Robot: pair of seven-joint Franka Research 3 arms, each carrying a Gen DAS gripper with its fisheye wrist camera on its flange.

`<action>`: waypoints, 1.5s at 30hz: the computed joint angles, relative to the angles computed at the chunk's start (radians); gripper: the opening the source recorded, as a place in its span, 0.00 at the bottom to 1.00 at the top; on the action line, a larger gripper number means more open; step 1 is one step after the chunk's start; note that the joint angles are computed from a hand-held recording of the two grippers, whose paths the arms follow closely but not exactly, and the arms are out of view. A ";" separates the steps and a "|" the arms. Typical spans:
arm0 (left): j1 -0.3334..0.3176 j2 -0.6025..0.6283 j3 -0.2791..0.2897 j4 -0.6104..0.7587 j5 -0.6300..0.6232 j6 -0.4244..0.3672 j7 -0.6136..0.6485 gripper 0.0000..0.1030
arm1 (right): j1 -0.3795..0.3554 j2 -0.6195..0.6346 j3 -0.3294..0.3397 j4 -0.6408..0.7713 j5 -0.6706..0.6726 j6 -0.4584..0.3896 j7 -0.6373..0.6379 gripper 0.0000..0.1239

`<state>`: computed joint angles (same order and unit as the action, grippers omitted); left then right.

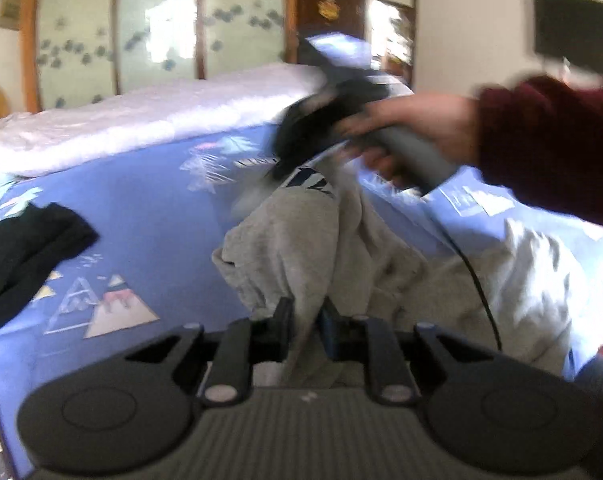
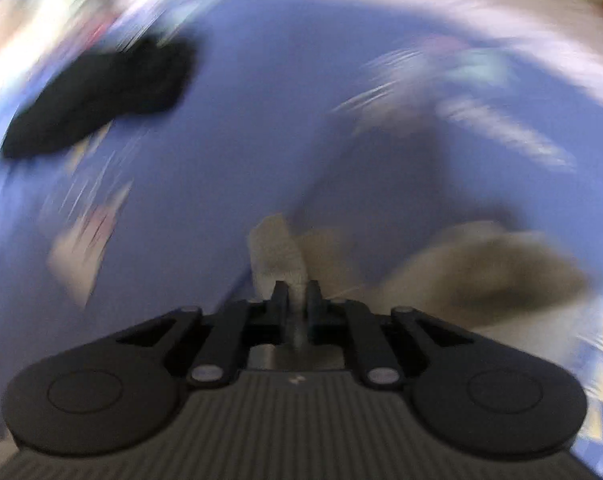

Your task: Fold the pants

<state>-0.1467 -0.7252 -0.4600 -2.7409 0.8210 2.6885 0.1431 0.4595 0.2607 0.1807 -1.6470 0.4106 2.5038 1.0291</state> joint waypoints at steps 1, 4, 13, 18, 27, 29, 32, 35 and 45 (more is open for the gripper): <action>-0.007 -0.027 0.002 -0.006 -0.011 -0.029 -0.001 0.14 | -0.032 -0.026 -0.001 -0.021 0.088 0.063 0.014 0.09; -0.030 -0.119 0.007 -0.029 -0.053 -0.128 -0.016 0.14 | -0.102 -0.123 -0.036 -0.103 0.267 0.263 0.104 0.09; -0.142 -0.283 0.072 -0.109 -0.229 -0.337 -0.046 0.15 | -0.240 -0.410 -0.110 -0.413 0.091 0.459 0.430 0.16; -0.173 -0.288 0.054 -0.083 -0.247 -0.431 0.009 0.21 | -0.419 -0.484 -0.017 -0.590 -0.322 0.466 0.816 0.48; -0.039 -0.227 0.137 -0.075 -0.055 -0.229 0.090 0.77 | -0.075 -0.605 -0.338 -0.756 0.113 0.385 0.380 0.49; 0.011 -0.156 0.206 -0.099 -0.041 -0.051 0.104 0.82 | -0.118 -0.586 -0.306 -0.750 0.132 0.359 0.415 0.50; 0.039 -0.021 0.270 -0.092 -0.117 0.069 0.137 0.73 | -0.222 -0.549 -0.243 -0.736 0.125 0.326 0.557 0.51; 0.029 0.052 0.278 -0.087 -0.197 0.098 0.175 0.31 | -0.204 -0.498 -0.277 -0.691 0.266 0.285 0.492 0.49; 0.001 -0.329 0.069 -0.154 -0.278 -0.140 0.088 0.04 | -0.203 -0.492 -0.247 -0.613 0.638 0.331 0.225 0.03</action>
